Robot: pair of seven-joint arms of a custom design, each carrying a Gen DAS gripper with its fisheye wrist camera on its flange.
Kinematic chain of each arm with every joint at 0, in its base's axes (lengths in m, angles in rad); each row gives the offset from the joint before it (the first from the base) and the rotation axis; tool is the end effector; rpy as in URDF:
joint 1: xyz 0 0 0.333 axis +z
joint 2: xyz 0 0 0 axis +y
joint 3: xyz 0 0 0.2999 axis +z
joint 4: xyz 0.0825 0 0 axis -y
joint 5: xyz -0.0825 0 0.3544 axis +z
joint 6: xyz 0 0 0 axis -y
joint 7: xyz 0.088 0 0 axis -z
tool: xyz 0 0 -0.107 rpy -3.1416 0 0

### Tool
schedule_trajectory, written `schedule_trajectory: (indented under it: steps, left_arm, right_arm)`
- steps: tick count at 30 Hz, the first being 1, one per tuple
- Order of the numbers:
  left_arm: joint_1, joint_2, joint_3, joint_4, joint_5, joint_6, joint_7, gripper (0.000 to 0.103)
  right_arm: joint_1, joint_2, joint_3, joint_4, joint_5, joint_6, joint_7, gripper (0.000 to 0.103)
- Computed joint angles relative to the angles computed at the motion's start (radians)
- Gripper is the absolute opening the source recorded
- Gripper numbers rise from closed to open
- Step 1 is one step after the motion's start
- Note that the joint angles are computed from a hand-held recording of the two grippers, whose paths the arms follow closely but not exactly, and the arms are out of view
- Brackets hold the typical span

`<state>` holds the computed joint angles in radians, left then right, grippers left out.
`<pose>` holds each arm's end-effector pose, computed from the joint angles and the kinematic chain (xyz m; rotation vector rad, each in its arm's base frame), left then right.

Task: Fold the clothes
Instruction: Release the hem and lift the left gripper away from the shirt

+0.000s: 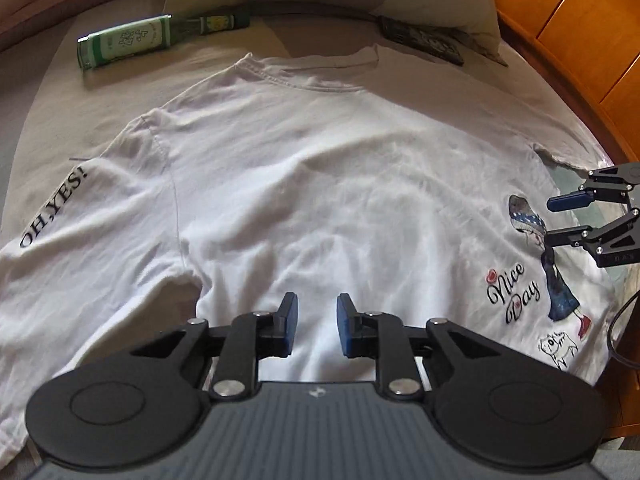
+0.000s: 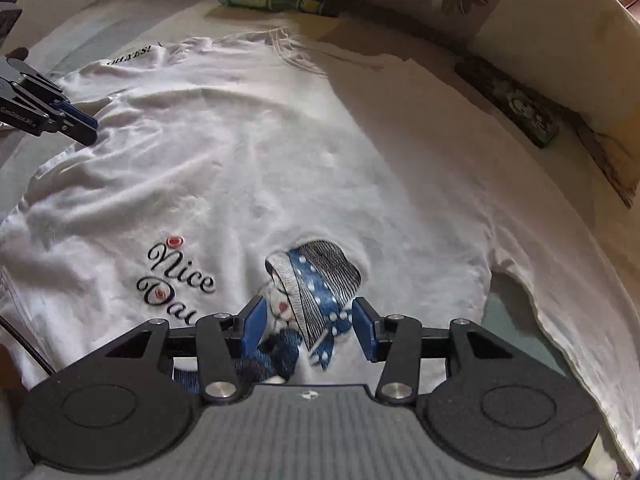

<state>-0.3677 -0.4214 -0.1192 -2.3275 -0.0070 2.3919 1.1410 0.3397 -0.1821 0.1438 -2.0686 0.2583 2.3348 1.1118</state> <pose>0.3886 -0.2124 0.5467 -1.9756 2.0869 -0.6494 0.4525 0.2474 0.5524 -2.4841 0.9943 -0.2320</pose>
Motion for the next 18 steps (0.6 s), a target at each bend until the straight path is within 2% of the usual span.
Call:
schedule_trajectory:
  steps: [3, 4, 7, 8, 9, 10, 12, 14, 16, 18]
  left_arm:
    - [0.054, 0.051, -0.022, 0.011, 0.039, 0.0, -0.032, 0.021]
    - [0.044, 0.011, 0.004, -0.033, 0.03, 0.007, -0.039, 0.024]
    - [0.049, -0.1, 0.01, -0.082, 0.042, -0.124, -0.056, 0.023]
    - [0.048, -0.135, 0.013, -0.089, 0.048, -0.183, -0.058, 0.028]
    - [0.047, -0.143, 0.014, -0.073, 0.044, -0.243, -0.067, 0.025]
    - [0.038, -0.161, 0.027, -0.073, 0.024, -0.253, -0.065, 0.024]
    - [0.03, -0.159, 0.029, -0.057, 0.033, -0.217, -0.045, 0.025]
    - [0.027, -0.117, 0.025, -0.033, 0.059, -0.133, -0.013, 0.028]
    - [0.023, -0.023, 0.027, 0.002, 0.066, -0.018, 0.021, 0.032]
    - [0.024, 0.072, 0.026, 0.041, 0.062, 0.068, 0.059, 0.033]
  right_arm:
    - [0.014, 0.093, 0.008, 0.067, 0.001, 0.038, 0.033, 0.053]
    - [0.013, 0.085, 0.002, 0.05, -0.005, 0.031, 0.035, 0.053]
    - [-0.006, -0.001, -0.028, -0.067, 0.008, 0.024, 0.007, 0.065]
    - [-0.018, -0.028, -0.029, -0.088, -0.015, 0.006, 0.01, 0.069]
    - [-0.031, -0.054, -0.028, -0.107, -0.038, -0.014, 0.014, 0.07]
    - [-0.045, -0.064, -0.018, -0.102, -0.073, -0.051, 0.042, 0.07]
    - [-0.059, -0.064, -0.002, -0.072, -0.102, -0.113, 0.106, 0.07]
    - [-0.05, -0.047, 0.002, -0.048, -0.067, -0.073, 0.123, 0.07]
    - [-0.038, 0.004, 0.017, -0.01, -0.068, 0.0, 0.144, 0.071]
    - [-0.016, 0.096, 0.027, 0.062, -0.065, 0.075, 0.175, 0.071]
